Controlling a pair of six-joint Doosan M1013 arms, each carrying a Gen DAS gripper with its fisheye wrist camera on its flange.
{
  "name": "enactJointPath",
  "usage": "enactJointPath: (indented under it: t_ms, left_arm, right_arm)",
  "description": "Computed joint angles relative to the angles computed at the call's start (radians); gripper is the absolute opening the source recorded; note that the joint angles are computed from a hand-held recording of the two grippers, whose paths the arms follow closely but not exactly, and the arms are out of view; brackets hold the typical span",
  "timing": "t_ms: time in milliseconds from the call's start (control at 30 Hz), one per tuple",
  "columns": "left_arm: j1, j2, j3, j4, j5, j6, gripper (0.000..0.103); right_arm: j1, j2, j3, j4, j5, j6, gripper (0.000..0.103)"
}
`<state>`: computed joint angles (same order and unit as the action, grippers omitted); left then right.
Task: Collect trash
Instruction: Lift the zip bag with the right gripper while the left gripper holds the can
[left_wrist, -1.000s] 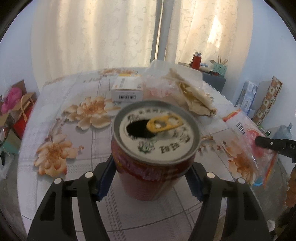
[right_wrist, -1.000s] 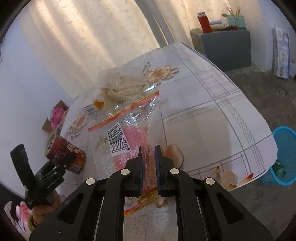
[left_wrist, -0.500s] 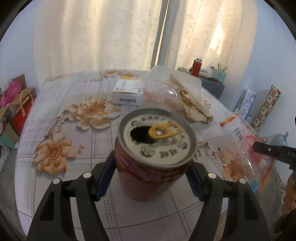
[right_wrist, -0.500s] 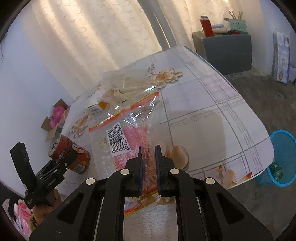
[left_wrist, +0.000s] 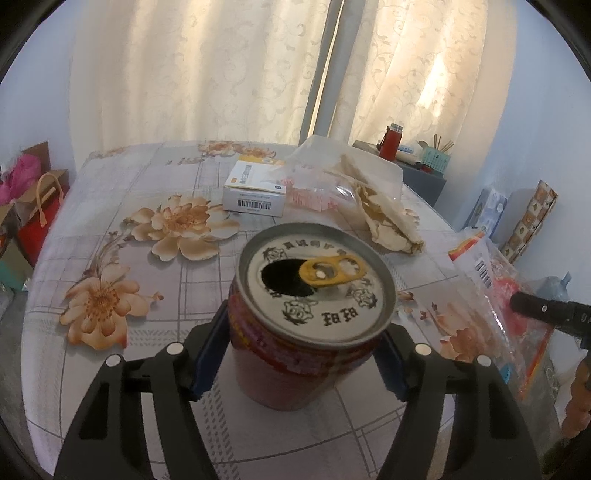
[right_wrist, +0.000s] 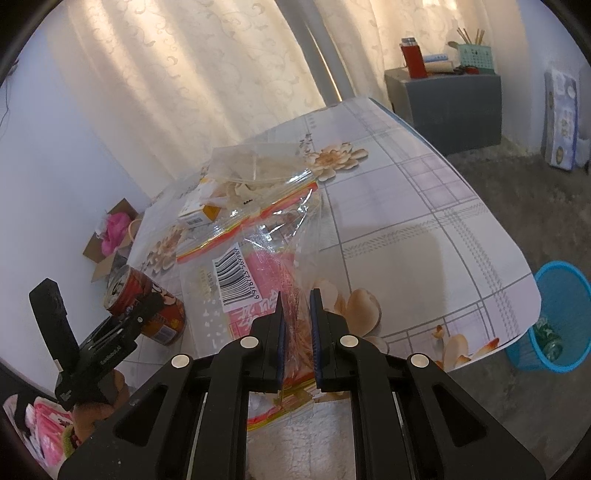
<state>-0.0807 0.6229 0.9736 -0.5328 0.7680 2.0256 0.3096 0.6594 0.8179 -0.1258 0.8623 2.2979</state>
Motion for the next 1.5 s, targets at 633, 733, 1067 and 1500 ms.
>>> enactJointPath:
  t_ms: [633,733,1067,1500]
  left_arm:
    - [-0.002,-0.031,0.044,-0.041,-0.043,0.047,0.066]
    - [0.0,-0.034,0.048,-0.049,-0.049,0.047,0.066]
    - [0.006,-0.053,0.069,-0.088,-0.07,0.071,0.065]
    - [0.015,-0.081,0.099,-0.143,-0.101,0.11,0.065]
  right_arm:
    - [-0.005,0.004,-0.009,0.028,0.007,-0.01,0.01]
    - [-0.006,0.004,-0.008,0.033,0.007,-0.013,0.01]
    - [-0.008,-0.003,0.003,0.038,-0.005,-0.01,0.01]
    - [-0.01,-0.023,0.036,0.048,-0.046,-0.001,0.01]
